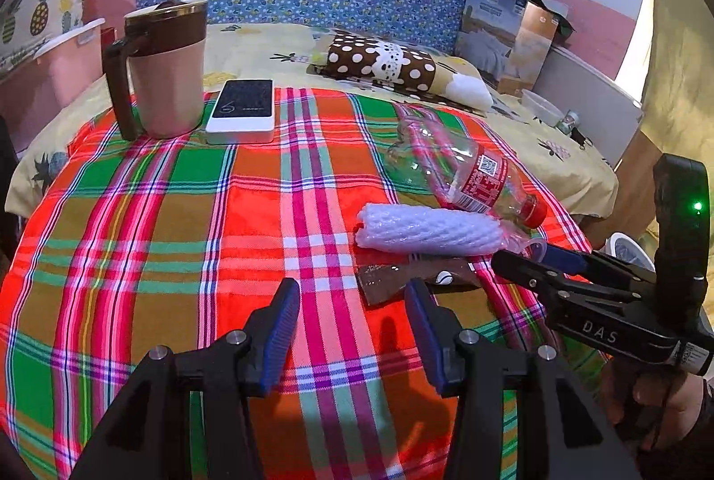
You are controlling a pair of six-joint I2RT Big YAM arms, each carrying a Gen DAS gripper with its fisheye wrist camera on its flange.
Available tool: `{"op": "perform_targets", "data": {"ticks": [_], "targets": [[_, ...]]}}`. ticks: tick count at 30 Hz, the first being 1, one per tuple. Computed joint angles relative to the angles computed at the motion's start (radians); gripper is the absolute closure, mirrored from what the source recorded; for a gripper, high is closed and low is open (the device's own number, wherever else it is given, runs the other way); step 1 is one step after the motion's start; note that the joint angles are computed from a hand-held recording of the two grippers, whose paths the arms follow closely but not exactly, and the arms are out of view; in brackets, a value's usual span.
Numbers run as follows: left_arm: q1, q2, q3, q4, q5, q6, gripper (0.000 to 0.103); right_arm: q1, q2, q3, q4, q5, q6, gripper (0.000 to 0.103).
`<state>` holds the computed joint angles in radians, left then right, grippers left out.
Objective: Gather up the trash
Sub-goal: 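Grasp the second brown snack packet with the left gripper while the right approaches the red-labelled cup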
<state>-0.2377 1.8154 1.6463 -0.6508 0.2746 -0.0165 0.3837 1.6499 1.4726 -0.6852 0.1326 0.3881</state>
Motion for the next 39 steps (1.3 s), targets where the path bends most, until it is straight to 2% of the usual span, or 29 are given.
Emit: {"op": "perform_targets", "data": {"ticks": [1, 10, 13, 17, 23, 26, 29, 30, 31, 35, 39], "targets": [[-0.002, 0.002, 0.005, -0.002, 0.002, 0.006, 0.054, -0.003, -0.006, -0.006, -0.003, -0.005, 0.004, 0.058], [-0.028, 0.055, 0.084, -0.034, 0.039, 0.106, 0.054, -0.018, -0.070, -0.080, 0.020, -0.057, 0.023, 0.058], [-0.043, 0.086, 0.128, -0.078, 0.071, 0.196, 0.053, -0.028, -0.103, -0.116, 0.029, -0.066, 0.033, 0.058], [-0.061, 0.120, 0.170, -0.113, 0.076, 0.308, 0.054, -0.045, -0.133, -0.148, 0.033, -0.073, 0.049, 0.058], [-0.081, 0.171, 0.222, -0.168, 0.004, 0.396, 0.053, -0.056, -0.155, -0.172, 0.043, -0.076, 0.058, 0.058], [-0.083, 0.168, 0.212, -0.161, -0.014, 0.381, 0.054, -0.055, -0.159, -0.181, 0.055, -0.084, 0.057, 0.058], [-0.088, 0.150, 0.185, -0.144, -0.047, 0.348, 0.067, -0.058, -0.174, -0.201, 0.068, -0.094, 0.056, 0.058], [-0.090, 0.142, 0.174, -0.141, -0.056, 0.335, 0.074, -0.058, -0.177, -0.205, 0.071, -0.094, 0.055, 0.058], [-0.092, 0.132, 0.161, -0.140, -0.064, 0.315, 0.085, -0.058, -0.182, -0.210, 0.075, -0.095, 0.054, 0.058], [-0.100, 0.090, 0.107, -0.129, -0.078, 0.233, 0.085, -0.061, -0.208, -0.237, 0.089, -0.098, 0.052, 0.058], [-0.108, 0.030, 0.027, -0.092, -0.045, 0.135, 0.085, -0.062, -0.236, -0.264, 0.099, -0.092, 0.049, 0.058]]}}
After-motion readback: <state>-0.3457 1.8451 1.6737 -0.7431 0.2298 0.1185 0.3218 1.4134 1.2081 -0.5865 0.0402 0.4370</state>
